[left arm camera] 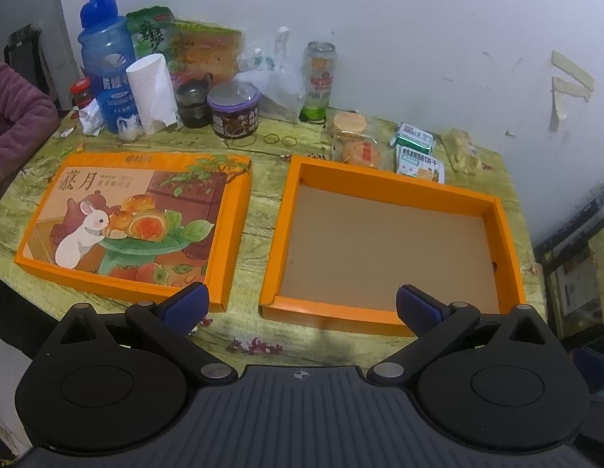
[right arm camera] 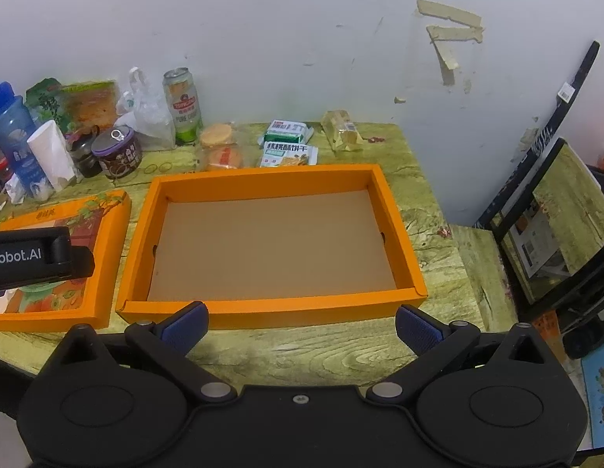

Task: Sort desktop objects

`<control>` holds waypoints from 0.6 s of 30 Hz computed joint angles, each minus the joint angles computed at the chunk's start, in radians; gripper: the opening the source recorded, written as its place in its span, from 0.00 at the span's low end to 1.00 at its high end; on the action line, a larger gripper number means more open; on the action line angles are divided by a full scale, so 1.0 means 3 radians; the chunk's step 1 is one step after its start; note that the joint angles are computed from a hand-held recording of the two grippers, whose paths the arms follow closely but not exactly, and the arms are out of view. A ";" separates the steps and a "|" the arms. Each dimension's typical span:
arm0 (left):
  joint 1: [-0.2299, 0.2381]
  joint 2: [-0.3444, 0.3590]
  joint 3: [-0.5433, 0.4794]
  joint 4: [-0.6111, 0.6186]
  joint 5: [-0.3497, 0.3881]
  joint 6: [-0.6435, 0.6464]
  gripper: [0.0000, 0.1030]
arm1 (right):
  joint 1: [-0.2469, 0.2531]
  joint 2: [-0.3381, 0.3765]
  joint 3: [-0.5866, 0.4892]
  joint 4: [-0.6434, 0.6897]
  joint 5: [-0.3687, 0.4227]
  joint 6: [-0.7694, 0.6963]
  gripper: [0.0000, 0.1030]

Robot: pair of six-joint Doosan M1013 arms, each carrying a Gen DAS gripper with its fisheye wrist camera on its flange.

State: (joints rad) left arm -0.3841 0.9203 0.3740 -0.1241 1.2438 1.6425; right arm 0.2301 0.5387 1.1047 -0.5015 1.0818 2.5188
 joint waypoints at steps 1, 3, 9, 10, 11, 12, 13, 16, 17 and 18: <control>0.0000 0.0012 -0.0022 -0.0002 0.0007 0.0004 1.00 | 0.0001 0.0005 -0.0008 -0.0007 0.0005 0.0006 1.00; 0.0003 0.0038 -0.0071 -0.0007 0.0024 0.0024 1.00 | 0.0001 0.0015 -0.0022 -0.0016 0.0012 0.0020 1.00; 0.0014 0.0116 -0.0210 -0.0021 0.0064 0.0065 1.00 | 0.0004 0.0061 -0.0096 -0.0044 0.0059 0.0029 1.00; 0.0017 0.0129 -0.0233 -0.0028 0.0068 0.0075 1.00 | 0.0005 0.0070 -0.0112 -0.0048 0.0070 0.0029 1.00; 0.0020 0.0141 -0.0256 -0.0035 0.0073 0.0085 1.00 | 0.0005 0.0079 -0.0127 -0.0054 0.0081 0.0032 1.00; 0.0024 0.0156 -0.0282 -0.0041 0.0079 0.0095 1.00 | 0.0007 0.0087 -0.0142 -0.0062 0.0093 0.0036 1.00; 0.0027 0.0178 -0.0326 -0.0046 0.0097 0.0106 1.00 | 0.0008 0.0095 -0.0155 -0.0070 0.0102 0.0042 1.00; 0.0040 0.0238 -0.0443 -0.0068 0.0149 0.0136 1.00 | 0.0014 0.0117 -0.0192 -0.0098 0.0131 0.0065 1.00; 0.0046 0.0255 -0.0477 -0.0077 0.0166 0.0144 1.00 | 0.0016 0.0125 -0.0204 -0.0109 0.0142 0.0075 1.00; 0.0051 0.0273 -0.0513 -0.0087 0.0184 0.0153 1.00 | 0.0019 0.0131 -0.0214 -0.0119 0.0150 0.0087 1.00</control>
State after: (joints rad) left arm -0.3687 1.0023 0.2201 -0.1501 1.2990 1.6883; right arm 0.2358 0.5779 1.0404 -0.5371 1.1269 2.5450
